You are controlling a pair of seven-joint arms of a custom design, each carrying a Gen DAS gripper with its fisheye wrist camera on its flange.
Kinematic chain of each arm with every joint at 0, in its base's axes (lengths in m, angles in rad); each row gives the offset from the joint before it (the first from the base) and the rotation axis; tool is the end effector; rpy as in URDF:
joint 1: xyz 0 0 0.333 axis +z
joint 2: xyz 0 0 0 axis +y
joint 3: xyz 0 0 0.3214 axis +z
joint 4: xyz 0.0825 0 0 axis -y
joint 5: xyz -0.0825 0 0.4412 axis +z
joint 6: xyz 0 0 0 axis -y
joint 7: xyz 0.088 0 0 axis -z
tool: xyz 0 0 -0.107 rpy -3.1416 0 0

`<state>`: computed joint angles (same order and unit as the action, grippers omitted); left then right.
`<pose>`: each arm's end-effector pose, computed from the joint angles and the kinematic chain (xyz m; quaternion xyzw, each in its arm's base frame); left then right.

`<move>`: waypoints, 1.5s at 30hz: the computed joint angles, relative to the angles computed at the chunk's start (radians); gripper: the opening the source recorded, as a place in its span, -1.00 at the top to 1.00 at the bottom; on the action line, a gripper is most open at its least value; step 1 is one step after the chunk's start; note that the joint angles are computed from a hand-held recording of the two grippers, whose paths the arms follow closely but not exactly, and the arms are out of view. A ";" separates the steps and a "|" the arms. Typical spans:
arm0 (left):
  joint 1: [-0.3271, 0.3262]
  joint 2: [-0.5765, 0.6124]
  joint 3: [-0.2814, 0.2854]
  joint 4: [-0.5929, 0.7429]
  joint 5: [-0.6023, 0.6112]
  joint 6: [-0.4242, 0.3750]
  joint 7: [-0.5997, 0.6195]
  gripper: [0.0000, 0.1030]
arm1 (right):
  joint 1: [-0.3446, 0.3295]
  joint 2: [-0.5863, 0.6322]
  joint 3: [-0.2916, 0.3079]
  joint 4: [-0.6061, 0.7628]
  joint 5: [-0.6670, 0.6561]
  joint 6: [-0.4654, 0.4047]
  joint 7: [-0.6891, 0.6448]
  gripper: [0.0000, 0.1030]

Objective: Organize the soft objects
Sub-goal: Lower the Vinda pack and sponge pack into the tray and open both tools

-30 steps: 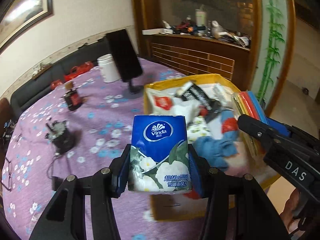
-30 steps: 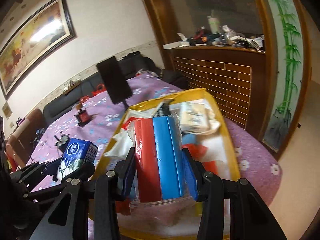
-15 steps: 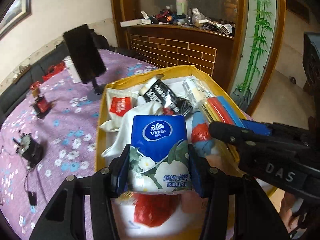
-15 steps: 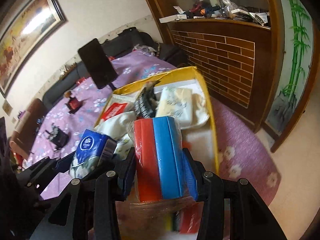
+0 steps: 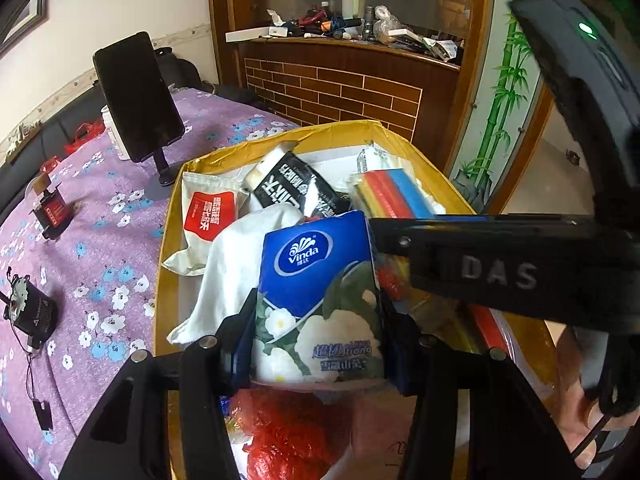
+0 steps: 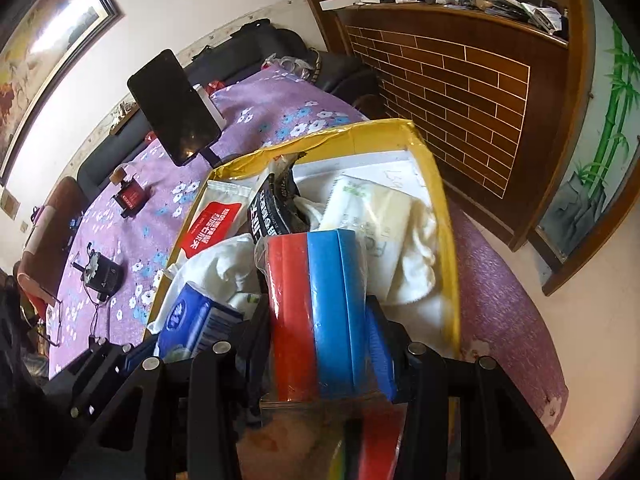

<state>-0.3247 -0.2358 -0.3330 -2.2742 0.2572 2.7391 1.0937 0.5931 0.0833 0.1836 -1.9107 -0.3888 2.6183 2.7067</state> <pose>0.4433 -0.3654 0.5049 -0.5167 0.7802 -0.2955 0.1926 0.4797 0.4793 0.5046 -0.6365 0.6961 -0.0828 0.3217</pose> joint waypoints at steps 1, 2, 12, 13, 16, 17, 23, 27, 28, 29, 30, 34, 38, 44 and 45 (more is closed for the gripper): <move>0.001 -0.003 0.000 -0.005 0.003 0.008 -0.002 0.00 | -0.001 0.007 0.001 0.010 0.008 -0.002 -0.013 0.07; 0.003 -0.003 -0.002 -0.006 0.008 0.012 -0.007 0.00 | 0.000 0.012 0.002 0.018 0.013 -0.009 -0.023 0.07; -0.013 -0.024 0.017 -0.055 -0.041 0.072 0.027 -0.05 | 0.009 0.087 -0.011 0.130 0.059 -0.097 -0.111 0.07; -0.013 -0.025 0.017 -0.057 -0.047 0.075 0.032 -0.06 | 0.009 0.102 -0.013 0.154 0.068 -0.117 -0.129 0.07; 0.003 -0.032 0.005 -0.068 -0.033 0.097 0.018 -0.06 | 0.016 0.151 -0.028 0.226 0.066 -0.176 -0.151 0.07; 0.009 -0.034 0.001 -0.072 -0.027 0.104 0.010 -0.06 | 0.019 0.169 -0.032 0.251 0.066 -0.192 -0.159 0.07; 0.047 -0.044 -0.029 -0.086 0.019 0.133 -0.050 -0.05 | 0.043 0.244 -0.056 0.349 0.056 -0.243 -0.203 0.08; 0.066 -0.048 -0.046 -0.084 0.074 0.132 -0.096 -0.05 | 0.054 0.276 -0.064 0.393 0.057 -0.264 -0.239 0.08; 0.067 -0.048 -0.046 -0.084 0.080 0.132 -0.101 -0.05 | 0.058 0.276 -0.068 0.394 0.054 -0.267 -0.239 0.08; 0.071 -0.048 -0.051 -0.083 0.093 0.133 -0.111 -0.05 | 0.059 0.275 -0.069 0.392 0.054 -0.264 -0.240 0.08; 0.080 -0.049 -0.060 -0.083 0.114 0.134 -0.126 -0.05 | 0.058 0.272 -0.069 0.387 0.059 -0.258 -0.246 0.08; 0.107 -0.057 -0.088 -0.083 0.194 0.135 -0.185 -0.05 | 0.057 0.255 -0.067 0.361 0.069 -0.244 -0.254 0.08; 0.104 -0.056 -0.083 -0.081 0.218 0.134 -0.208 -0.05 | 0.059 0.244 -0.062 0.346 0.073 -0.243 -0.257 0.07; 0.123 -0.060 -0.098 -0.079 0.281 0.131 -0.258 -0.06 | 0.066 0.228 -0.058 0.328 0.065 -0.250 -0.248 0.06; 0.128 -0.062 -0.103 -0.080 0.297 0.132 -0.270 -0.07 | 0.066 0.226 -0.057 0.325 0.065 -0.248 -0.247 0.06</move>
<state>-0.1968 -0.2974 -0.4362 -2.3537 0.5539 2.8707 0.8235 0.6591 0.3088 0.1264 -1.5859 -0.3242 2.3706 2.4600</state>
